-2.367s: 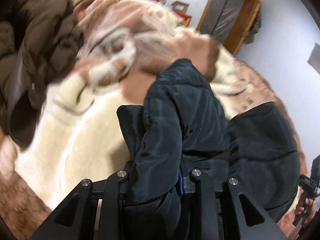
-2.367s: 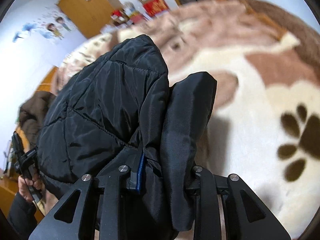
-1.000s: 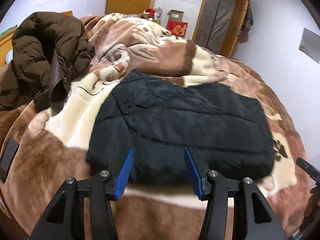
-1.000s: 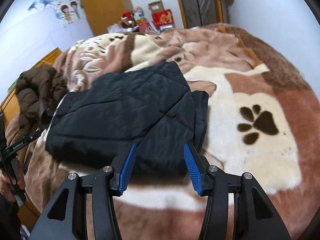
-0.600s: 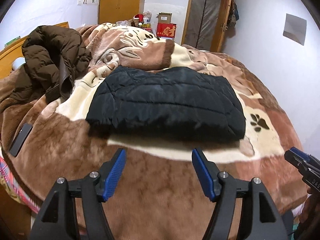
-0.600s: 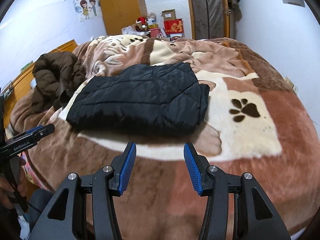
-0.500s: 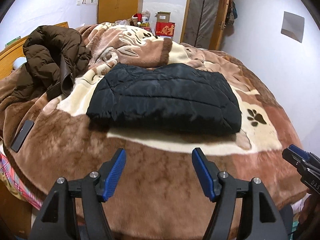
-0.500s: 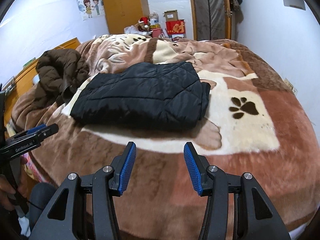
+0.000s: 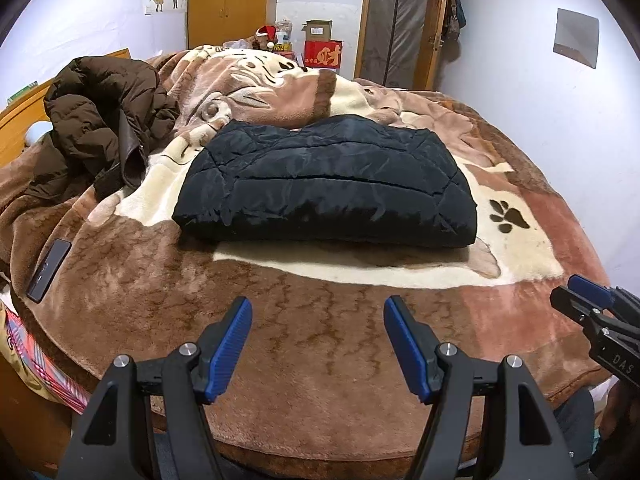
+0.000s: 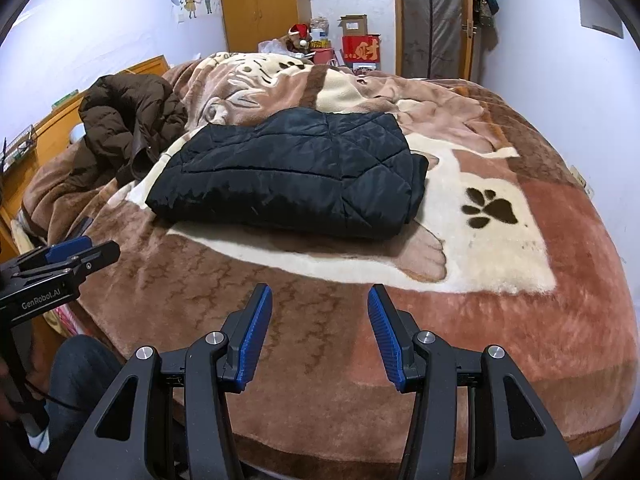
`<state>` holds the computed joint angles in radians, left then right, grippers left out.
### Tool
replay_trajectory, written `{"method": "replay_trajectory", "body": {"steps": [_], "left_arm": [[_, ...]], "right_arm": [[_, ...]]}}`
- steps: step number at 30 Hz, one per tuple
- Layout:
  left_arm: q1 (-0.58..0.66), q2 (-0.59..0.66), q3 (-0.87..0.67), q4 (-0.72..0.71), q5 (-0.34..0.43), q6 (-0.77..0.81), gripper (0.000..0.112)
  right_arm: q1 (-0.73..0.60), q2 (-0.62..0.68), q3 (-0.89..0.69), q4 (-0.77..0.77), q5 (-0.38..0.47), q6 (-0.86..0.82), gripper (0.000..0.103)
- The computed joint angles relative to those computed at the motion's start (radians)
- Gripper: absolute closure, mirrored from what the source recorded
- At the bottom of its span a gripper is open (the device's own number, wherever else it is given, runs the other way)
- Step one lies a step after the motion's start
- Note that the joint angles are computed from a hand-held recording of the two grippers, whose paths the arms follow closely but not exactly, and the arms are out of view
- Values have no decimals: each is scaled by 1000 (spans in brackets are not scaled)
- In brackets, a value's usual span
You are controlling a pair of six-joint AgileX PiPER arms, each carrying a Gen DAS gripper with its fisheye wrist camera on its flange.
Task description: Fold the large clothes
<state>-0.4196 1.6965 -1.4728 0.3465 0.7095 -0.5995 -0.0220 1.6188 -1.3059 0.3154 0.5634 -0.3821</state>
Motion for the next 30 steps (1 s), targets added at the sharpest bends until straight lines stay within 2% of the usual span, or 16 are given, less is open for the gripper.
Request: {"method": "replay_trajectory", "body": {"steps": [30], "left_arm": [[12,4,28,-21,7,-17,42]], "right_arm": [[32,0,-2,-61,18,51,53]]}}
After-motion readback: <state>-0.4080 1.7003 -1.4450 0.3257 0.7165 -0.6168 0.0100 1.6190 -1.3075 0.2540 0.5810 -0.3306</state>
